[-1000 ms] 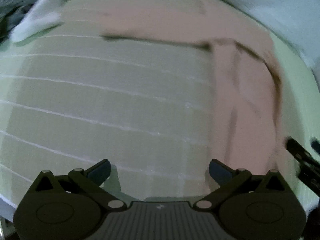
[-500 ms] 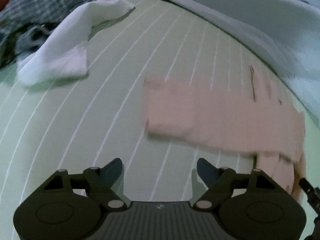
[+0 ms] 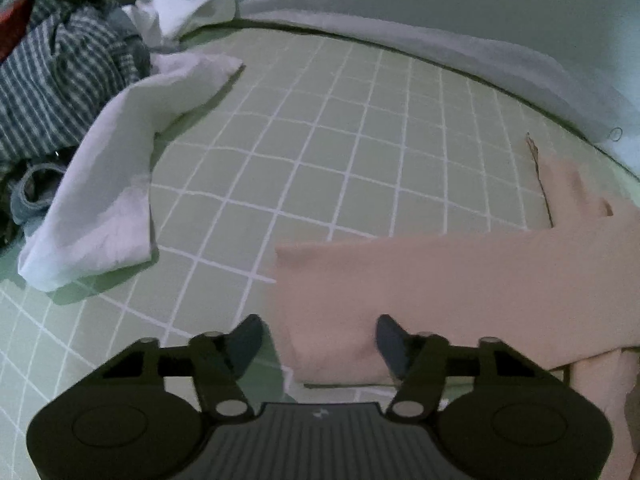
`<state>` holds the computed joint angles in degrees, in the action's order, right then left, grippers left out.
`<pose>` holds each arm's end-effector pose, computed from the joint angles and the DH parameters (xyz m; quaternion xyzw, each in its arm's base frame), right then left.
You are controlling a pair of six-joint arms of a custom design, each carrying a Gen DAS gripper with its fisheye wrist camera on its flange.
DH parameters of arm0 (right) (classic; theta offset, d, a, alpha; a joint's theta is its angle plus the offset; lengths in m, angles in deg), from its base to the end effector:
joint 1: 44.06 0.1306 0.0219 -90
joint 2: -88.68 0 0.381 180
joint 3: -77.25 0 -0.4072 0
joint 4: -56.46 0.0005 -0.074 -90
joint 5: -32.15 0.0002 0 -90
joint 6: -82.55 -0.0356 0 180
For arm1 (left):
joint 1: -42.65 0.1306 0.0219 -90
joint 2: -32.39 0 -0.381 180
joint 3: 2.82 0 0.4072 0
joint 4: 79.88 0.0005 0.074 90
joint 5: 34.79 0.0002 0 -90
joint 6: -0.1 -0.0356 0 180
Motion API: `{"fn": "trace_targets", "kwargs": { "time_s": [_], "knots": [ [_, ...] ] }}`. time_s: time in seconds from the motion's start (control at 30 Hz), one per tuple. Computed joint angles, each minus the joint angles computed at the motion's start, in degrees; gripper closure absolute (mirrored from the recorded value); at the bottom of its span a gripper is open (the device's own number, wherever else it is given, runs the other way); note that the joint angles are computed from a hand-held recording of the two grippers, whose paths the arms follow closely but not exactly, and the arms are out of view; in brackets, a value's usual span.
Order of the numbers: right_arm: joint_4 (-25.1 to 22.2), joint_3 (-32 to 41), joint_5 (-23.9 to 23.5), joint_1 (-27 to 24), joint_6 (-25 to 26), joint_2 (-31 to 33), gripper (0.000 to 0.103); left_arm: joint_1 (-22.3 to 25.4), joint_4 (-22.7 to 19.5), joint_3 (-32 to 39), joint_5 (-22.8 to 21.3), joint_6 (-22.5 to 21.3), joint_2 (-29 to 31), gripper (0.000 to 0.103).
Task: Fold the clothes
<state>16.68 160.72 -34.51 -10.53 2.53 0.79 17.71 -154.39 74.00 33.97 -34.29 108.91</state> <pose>0.4325 0.2691 0.3702 -0.2727 0.8770 -0.1142 0.3789 0.3400 -0.1445 0.4000 -0.2819 0.9322 0.0520 0.2210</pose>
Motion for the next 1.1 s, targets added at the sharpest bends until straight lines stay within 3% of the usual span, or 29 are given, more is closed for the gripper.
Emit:
{"fn": "trace_targets", "kwargs": {
  "time_s": [0.1,0.23,0.3,0.37,0.47,0.57,0.6,0.67,0.7,0.77,0.83,0.93,1.0,1.1],
  "knots": [
    [2.87,0.14,0.71,-0.18,4.22,0.83,0.002,0.45,0.32,-0.31,-0.31,0.41,-0.39,0.056],
    [7.91,0.22,6.7,0.12,7.1,1.79,0.002,0.78,0.61,-0.33,-0.21,0.92,-0.05,0.056],
    [10.63,-0.16,6.62,-0.24,8.08,1.44,0.002,0.51,0.5,-0.41,-0.54,1.31,-0.13,0.056],
    [10.36,0.2,5.78,-0.5,9.13,1.73,0.002,0.43,0.57,-0.5,-0.55,1.82,-0.2,0.056],
    [9.84,0.21,6.39,-0.29,14.3,3.07,0.002,0.5,0.33,-0.29,-0.42,2.59,0.07,0.056],
    [13.12,-0.9,6.81,0.05,18.39,3.49,0.002,0.3,0.15,-0.17,-1.08,3.7,0.32,0.056],
    [14.87,-1.34,6.75,0.16,19.7,3.41,0.002,0.18,0.14,-0.18,-1.42,4.07,0.36,0.06],
    [19.91,-2.27,7.58,0.61,23.22,3.51,0.002,0.33,1.63,-0.91,-1.63,4.02,-0.34,0.082],
    [22.89,-2.64,8.38,0.78,25.12,3.72,0.002,0.66,2.83,-1.43,-1.13,3.76,-0.88,0.098],
    [25.23,-1.9,8.91,0.75,26.31,4.44,0.002,1.7,3.79,-1.65,0.26,5.25,-1.25,0.098],
    [23.94,-0.07,8.46,0.36,25.49,5.4,0.001,2.12,4.25,-1.43,-0.32,4.76,-1.27,0.098],
    [17.32,3.63,7.06,-0.55,25.76,7.67,0.001,2.07,4.92,-0.76,-2.68,4.19,-1.66,0.099],
    [19.27,3.18,6.92,-0.89,26.25,7.32,0.001,2.06,5.45,-0.13,-4.12,3.35,-2.0,0.099],
    [19.8,3.63,4.99,-1.54,21.15,5.92,0.001,1.66,5.4,1.33,-7.53,2.36,-2.65,0.099]
  ]
}}
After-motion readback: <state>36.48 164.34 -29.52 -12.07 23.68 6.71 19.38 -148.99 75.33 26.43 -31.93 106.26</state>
